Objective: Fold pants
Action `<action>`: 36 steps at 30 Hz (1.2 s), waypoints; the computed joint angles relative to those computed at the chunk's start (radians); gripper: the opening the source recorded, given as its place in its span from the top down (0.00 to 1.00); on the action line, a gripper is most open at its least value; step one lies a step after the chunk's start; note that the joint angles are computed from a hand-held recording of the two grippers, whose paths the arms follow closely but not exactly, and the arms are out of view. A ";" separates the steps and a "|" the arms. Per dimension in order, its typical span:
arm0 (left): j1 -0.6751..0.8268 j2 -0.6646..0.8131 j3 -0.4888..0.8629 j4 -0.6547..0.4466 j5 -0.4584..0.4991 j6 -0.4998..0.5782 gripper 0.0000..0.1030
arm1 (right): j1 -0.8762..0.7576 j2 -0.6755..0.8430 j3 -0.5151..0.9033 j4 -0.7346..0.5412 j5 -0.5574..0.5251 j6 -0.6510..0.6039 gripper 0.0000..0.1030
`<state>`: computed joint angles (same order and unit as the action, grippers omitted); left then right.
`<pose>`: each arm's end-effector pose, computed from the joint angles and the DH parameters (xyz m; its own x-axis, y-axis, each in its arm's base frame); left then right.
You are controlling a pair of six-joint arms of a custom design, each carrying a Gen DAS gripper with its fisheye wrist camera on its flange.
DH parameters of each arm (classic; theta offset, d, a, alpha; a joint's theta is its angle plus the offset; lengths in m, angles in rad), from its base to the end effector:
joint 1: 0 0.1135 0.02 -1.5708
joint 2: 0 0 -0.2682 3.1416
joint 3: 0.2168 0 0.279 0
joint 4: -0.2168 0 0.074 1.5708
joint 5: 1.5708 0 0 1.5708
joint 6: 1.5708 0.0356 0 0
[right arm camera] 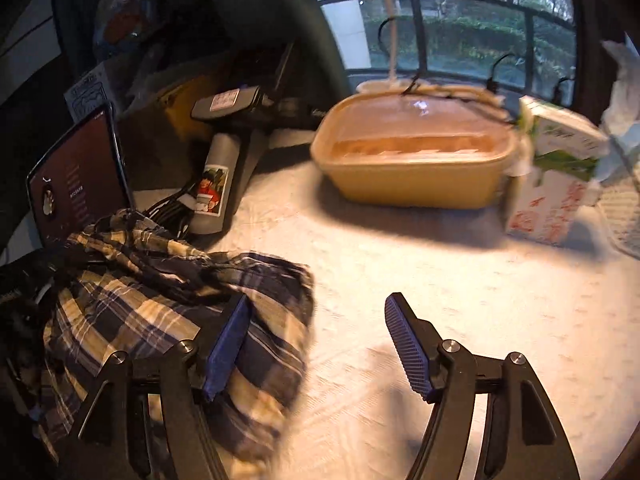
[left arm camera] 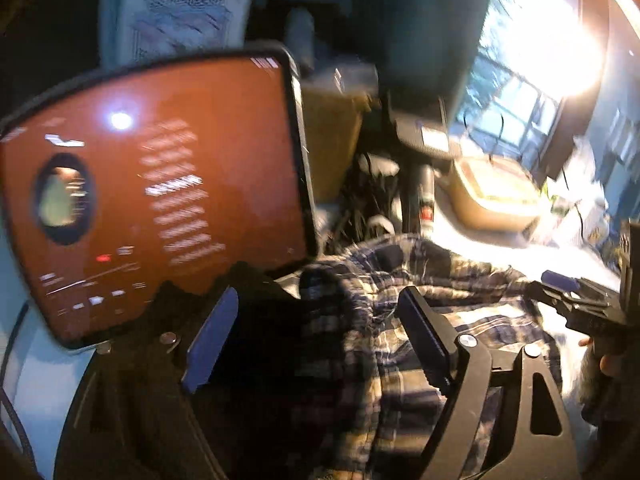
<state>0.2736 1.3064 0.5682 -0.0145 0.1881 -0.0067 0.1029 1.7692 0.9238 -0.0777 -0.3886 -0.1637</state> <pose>0.2631 0.0669 0.1589 -0.6573 -0.1913 -0.7290 -0.1384 0.9814 -0.1327 0.3598 0.0507 0.1271 -0.7301 -0.2270 -0.6445 -0.4474 0.8717 0.1998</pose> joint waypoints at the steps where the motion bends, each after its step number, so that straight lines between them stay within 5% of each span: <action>1: 0.002 -0.041 -0.022 -0.001 0.000 -0.004 0.19 | -0.010 -0.019 -0.012 -0.002 0.001 -0.006 0.30; 8: -0.112 -0.386 -0.181 -0.114 -0.018 -0.034 0.13 | -0.133 -0.196 -0.139 -0.022 -0.013 -0.072 0.30; 15: -0.398 -0.616 -0.273 -0.255 -0.165 -0.174 0.11 | -0.306 -0.342 -0.263 -0.084 -0.084 -0.189 0.28; 27: -1.041 -0.706 -0.279 -0.338 -0.654 -0.472 0.11 | -0.716 -0.540 -0.381 -0.258 -0.272 -0.502 0.26; 36: -1.304 -0.633 -0.189 -0.367 -0.840 -0.539 0.11 | -1.044 -0.618 -0.340 -0.479 -0.444 -0.753 0.23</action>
<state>-1.0302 0.6729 0.3792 -0.3815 -0.6516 -0.5458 -0.9411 1.1511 0.5840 -0.5562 -0.8322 -0.9171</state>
